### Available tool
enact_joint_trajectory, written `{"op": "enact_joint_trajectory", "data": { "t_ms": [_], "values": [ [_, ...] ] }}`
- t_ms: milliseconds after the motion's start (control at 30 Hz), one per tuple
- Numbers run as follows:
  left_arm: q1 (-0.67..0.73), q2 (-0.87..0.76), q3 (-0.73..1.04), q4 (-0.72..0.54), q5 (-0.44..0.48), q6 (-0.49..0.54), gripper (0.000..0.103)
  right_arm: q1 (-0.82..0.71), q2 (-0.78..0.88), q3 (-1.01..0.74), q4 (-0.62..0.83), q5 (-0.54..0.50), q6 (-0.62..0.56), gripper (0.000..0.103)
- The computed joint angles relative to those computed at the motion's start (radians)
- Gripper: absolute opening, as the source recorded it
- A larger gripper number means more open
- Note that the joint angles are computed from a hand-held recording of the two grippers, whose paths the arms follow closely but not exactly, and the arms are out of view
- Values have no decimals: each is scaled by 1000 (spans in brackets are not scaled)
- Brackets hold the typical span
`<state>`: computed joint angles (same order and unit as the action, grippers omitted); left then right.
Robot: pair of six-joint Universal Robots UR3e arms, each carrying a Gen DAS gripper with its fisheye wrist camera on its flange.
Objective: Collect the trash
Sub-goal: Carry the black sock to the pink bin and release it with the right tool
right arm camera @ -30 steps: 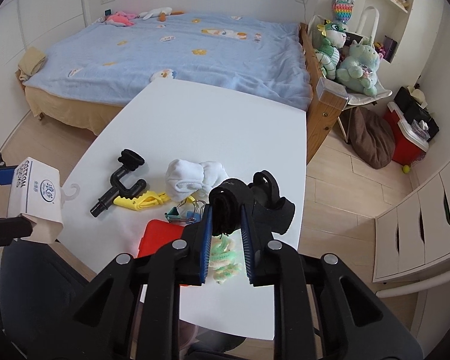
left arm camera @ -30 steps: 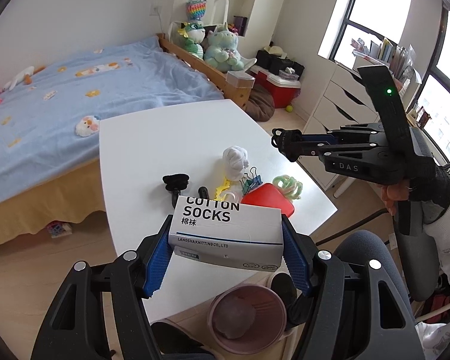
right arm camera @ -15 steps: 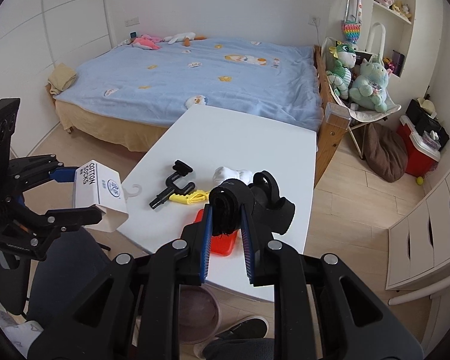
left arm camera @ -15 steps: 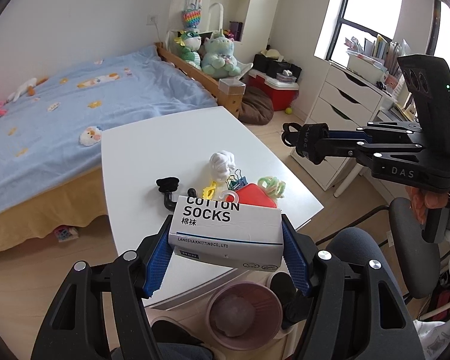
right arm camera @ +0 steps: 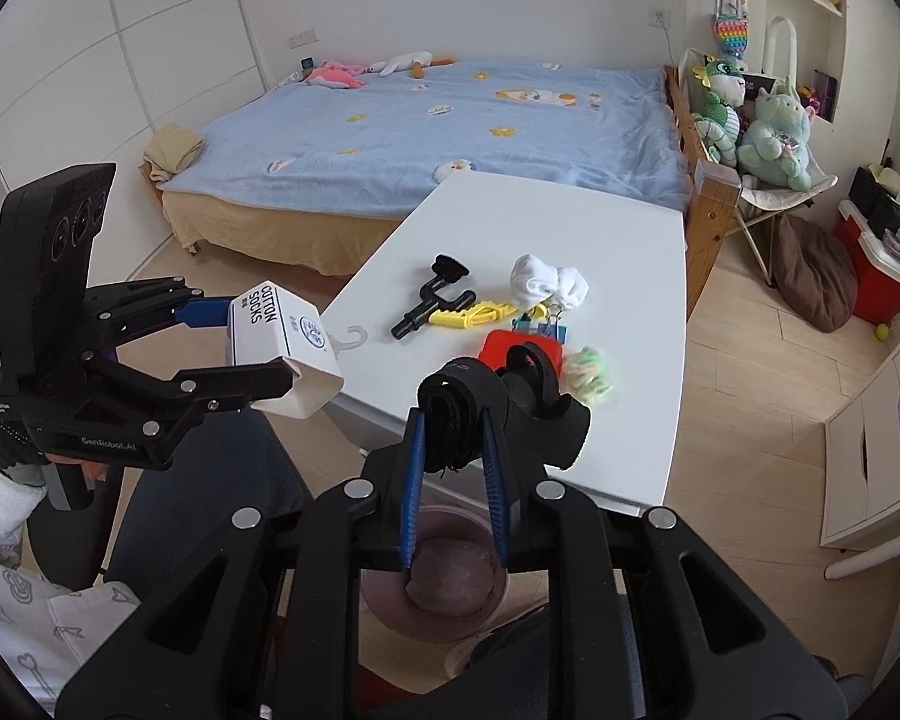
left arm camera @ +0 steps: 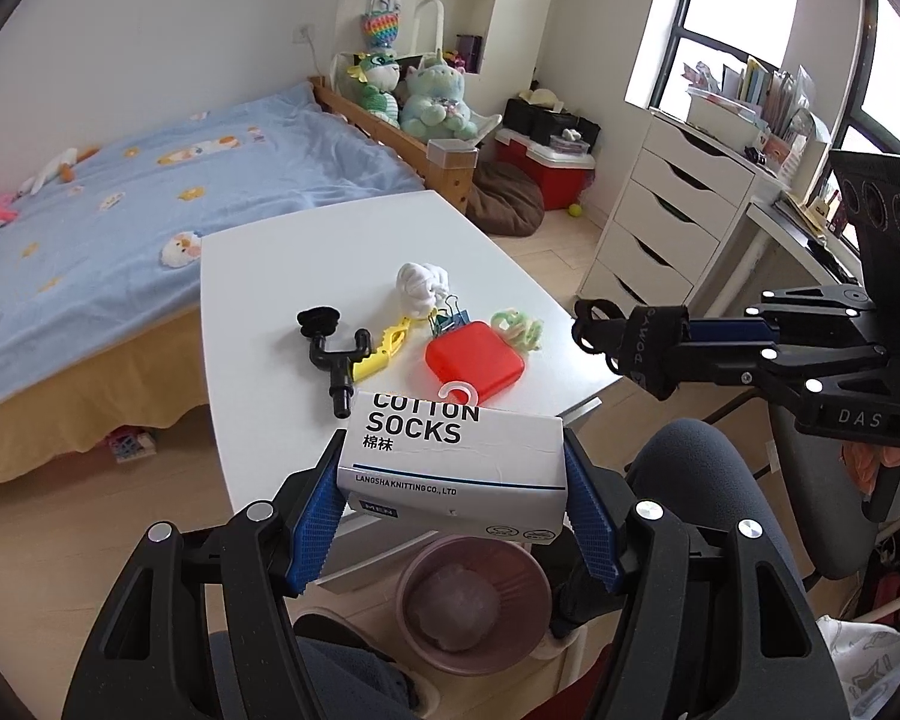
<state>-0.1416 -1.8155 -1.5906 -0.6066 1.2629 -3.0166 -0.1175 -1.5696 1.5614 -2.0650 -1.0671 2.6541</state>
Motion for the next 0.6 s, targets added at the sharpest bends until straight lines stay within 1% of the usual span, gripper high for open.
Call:
{"op": "enact_joint_trajectory", "data": {
  "t_ms": [133, 333, 400, 433, 500, 533, 567, 600],
  "values": [
    [0, 37, -51, 14, 2, -6, 65, -7, -47, 65, 46, 17, -38, 19],
    [5, 76, -107, 29, 0, -17, 65, 7, -74, 138, 84, 31, -65, 19],
    [4, 80, -113, 29, 1, -18, 65, 9, -78, 153, 92, 39, -70, 20],
    [4, 81, -113, 28, 1, -18, 65, 9, -80, 158, 97, 43, -73, 23],
    [3, 85, -117, 27, 0, -18, 65, 13, -75, 160, 103, 50, -80, 30],
    [2, 86, -118, 28, 1, -19, 65, 13, -74, 160, 106, 53, -79, 47],
    [2, 86, -117, 26, 2, -19, 65, 10, -77, 167, 98, 57, -74, 67],
    [2, 86, -117, 27, 2, -19, 65, 6, -81, 174, 87, 60, -67, 75]
  ]
}}
